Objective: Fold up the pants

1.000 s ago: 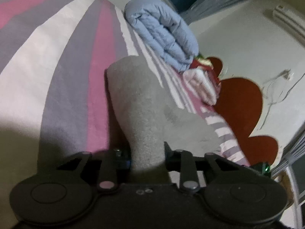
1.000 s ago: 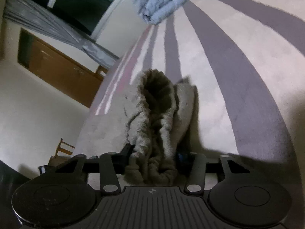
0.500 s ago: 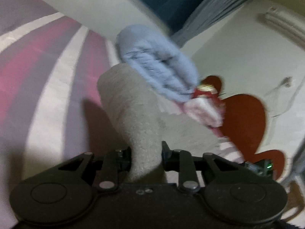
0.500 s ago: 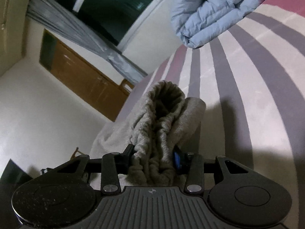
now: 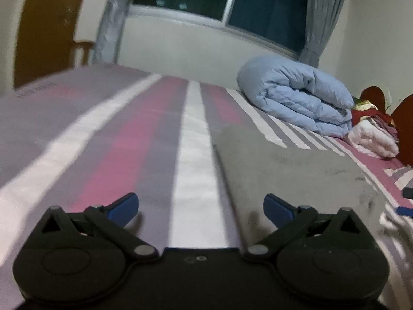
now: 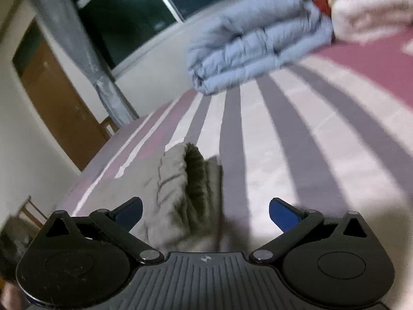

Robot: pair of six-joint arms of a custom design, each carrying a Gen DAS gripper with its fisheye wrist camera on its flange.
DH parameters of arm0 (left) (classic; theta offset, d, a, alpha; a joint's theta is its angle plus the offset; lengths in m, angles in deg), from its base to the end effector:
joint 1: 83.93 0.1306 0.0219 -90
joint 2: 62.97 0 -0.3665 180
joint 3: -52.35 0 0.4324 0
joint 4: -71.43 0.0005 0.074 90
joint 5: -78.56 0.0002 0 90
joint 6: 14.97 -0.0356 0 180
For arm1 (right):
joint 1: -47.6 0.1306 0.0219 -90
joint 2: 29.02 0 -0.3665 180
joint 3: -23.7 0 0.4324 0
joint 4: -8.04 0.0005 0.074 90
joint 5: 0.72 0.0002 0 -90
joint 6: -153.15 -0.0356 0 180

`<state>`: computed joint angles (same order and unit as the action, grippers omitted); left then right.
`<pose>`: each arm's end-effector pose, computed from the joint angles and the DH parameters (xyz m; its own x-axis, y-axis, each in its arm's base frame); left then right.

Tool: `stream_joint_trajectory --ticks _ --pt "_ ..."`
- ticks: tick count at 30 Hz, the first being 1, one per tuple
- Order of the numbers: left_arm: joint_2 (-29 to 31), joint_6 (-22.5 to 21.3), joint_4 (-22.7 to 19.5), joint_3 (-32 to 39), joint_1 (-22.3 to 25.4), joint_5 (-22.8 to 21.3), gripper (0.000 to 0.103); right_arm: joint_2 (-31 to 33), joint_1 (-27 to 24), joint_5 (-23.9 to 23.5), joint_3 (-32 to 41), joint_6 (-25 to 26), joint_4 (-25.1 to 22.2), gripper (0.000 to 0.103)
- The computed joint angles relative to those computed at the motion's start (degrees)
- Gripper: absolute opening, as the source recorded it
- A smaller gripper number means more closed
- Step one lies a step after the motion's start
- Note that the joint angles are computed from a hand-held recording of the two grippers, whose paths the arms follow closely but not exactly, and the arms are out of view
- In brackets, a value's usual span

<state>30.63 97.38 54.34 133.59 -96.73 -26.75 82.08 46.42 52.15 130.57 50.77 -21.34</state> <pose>0.5495 -0.1157 0.3504 -0.4394 -0.2763 -0.8547 -0.1920 0.9584 -0.2111 0.6705 0.0072 0.3838 -0.6448 0.1842 -0.7418 -0.3562 0.7862 0.5049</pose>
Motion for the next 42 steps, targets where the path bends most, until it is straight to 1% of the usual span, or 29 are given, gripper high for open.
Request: stream_joint_trajectory --ticks 2,3,4,5,7,8,9,10,11,12,13,14,15,17,18,19,20,21,22,25,28,30,33,35,36,37,39,41,42 --pt "-3.3 0.5 -1.4 -3.1 -1.1 -3.1 0.097 -4.5 -0.9 1.4 -5.8 3.4 1.1 0.103" --pt "-5.0 0.5 -2.8 -4.7 -1.5 -3.8 0.097 -6.4 -1.5 1.0 -8.6 4.5 1.9 0.103" --pt "-6.8 1.1 -3.6 -6.4 -2.2 -6.0 0.097 -8.4 -2.1 1.6 -11.2 5.6 2.0 0.103" --pt "-9.0 2.5 -4.3 -8.5 -3.3 -8.8 0.097 -10.7 -2.3 3.5 -13.7 6.0 2.0 0.103" --pt "-12.9 4.7 -6.1 -11.4 -4.4 -10.4 0.097 -15.5 -3.6 6.4 -19.5 7.4 3.2 0.103" --pt "-15.1 7.0 -7.7 -12.7 -5.4 -11.9 0.097 -18.2 -4.1 8.3 -22.4 8.2 4.1 0.103" --pt "-16.8 8.9 -8.4 -13.7 -6.4 -13.2 0.097 -21.1 -4.7 9.8 -25.3 8.8 4.4 0.103" --pt "-18.7 10.3 -9.0 -14.8 -7.4 -13.7 0.097 -22.7 -5.5 9.7 -27.0 9.5 4.2 0.103" --pt "-20.6 10.7 -9.0 -16.1 -8.9 -14.5 0.097 -25.1 -6.1 9.7 -29.1 9.6 4.6 0.103" --pt "-21.7 9.9 -8.7 -16.8 -10.5 -16.1 0.097 -27.9 -6.6 9.6 -31.7 9.4 5.4 0.103" --pt "-22.3 9.6 -9.7 -16.9 -12.1 -18.1 0.097 -30.4 -7.0 9.5 -33.8 9.4 6.4 0.103" --pt "-22.7 10.2 -10.8 -16.7 -13.8 -20.4 0.097 -33.1 -7.2 9.4 -36.1 9.7 7.1 0.103" --pt "-23.6 11.3 -10.9 -17.1 -15.8 -22.1 0.097 -35.9 -7.2 9.8 -38.2 9.6 7.8 0.103" --pt "-25.3 12.0 -8.7 -18.4 -19.1 -24.1 0.097 -41.6 -7.2 8.8 -42.4 8.3 7.9 0.103" --pt "-26.2 11.7 -8.3 -18.8 -21.5 -25.9 0.097 -44.8 -6.9 8.7 -44.7 8.4 7.5 0.103" --pt "-26.5 10.9 -8.1 -18.7 -23.5 -28.0 0.097 -47.4 -6.5 9.0 -46.2 9.9 7.6 0.103" --pt "-26.7 9.8 -7.3 -18.7 -25.4 -30.1 0.097 -50.5 -6.3 8.4 -47.9 11.2 8.2 0.103" --pt "-27.1 8.2 -5.9 -19.0 -27.7 -32.1 0.097 -53.9 -6.2 6.7 -50.0 12.1 8.8 0.103" --pt "-27.2 7.6 -5.4 -19.1 -29.5 -33.2 0.097 -56.2 -6.1 5.7 -51.3 13.0 8.5 0.103" --pt "-26.5 6.5 -5.6 -18.8 -33.9 -35.2 0.097 -60.5 -4.0 5.1 -52.9 16.0 4.4 0.103" --pt "-26.6 5.2 -4.9 -19.1 -36.1 -36.1 0.097 -63.7 -1.8 7.0 -54.8 17.3 4.7 0.103" --pt "-26.8 7.6 -6.7 -18.9 -37.2 -36.6 0.097 -64.4 -0.2 10.0 -55.0 16.4 4.4 0.103" --pt "-27.4 10.2 -8.5 -19.0 -38.7 -38.0 0.097 -65.7 0.6 11.0 -55.6 14.9 3.9 0.103" --pt "-27.6 12.0 -9.5 -19.0 -40.3 -39.2 0.097 -66.5 0.9 10.6 -55.9 15.6 3.2 0.103" --pt "-27.9 11.7 -8.6 -19.3 -40.8 -39.3 0.097 -66.4 1.1 10.6 -55.9 16.3 3.0 0.103" --pt "-28.0 11.2 -7.8 -19.7 -41.1 -39.5 0.097 -66.9 1.6 11.2 -56.2 17.2 2.9 0.103" --pt "-27.7 11.0 -7.9 -19.7 -41.0 -39.1 0.097 -66.7 2.1 11.6 -56.0 18.5 2.0 0.103" --pt "-27.6 10.4 -7.1 -20.0 -40.4 -38.1 0.097 -66.1 2.3 13.0 -56.0 18.2 2.2 0.103" --pt "-27.5 10.5 -7.0 -20.0 -40.3 -38.0 0.097 -65.7 1.9 13.0 -55.9 17.6 2.6 0.103"
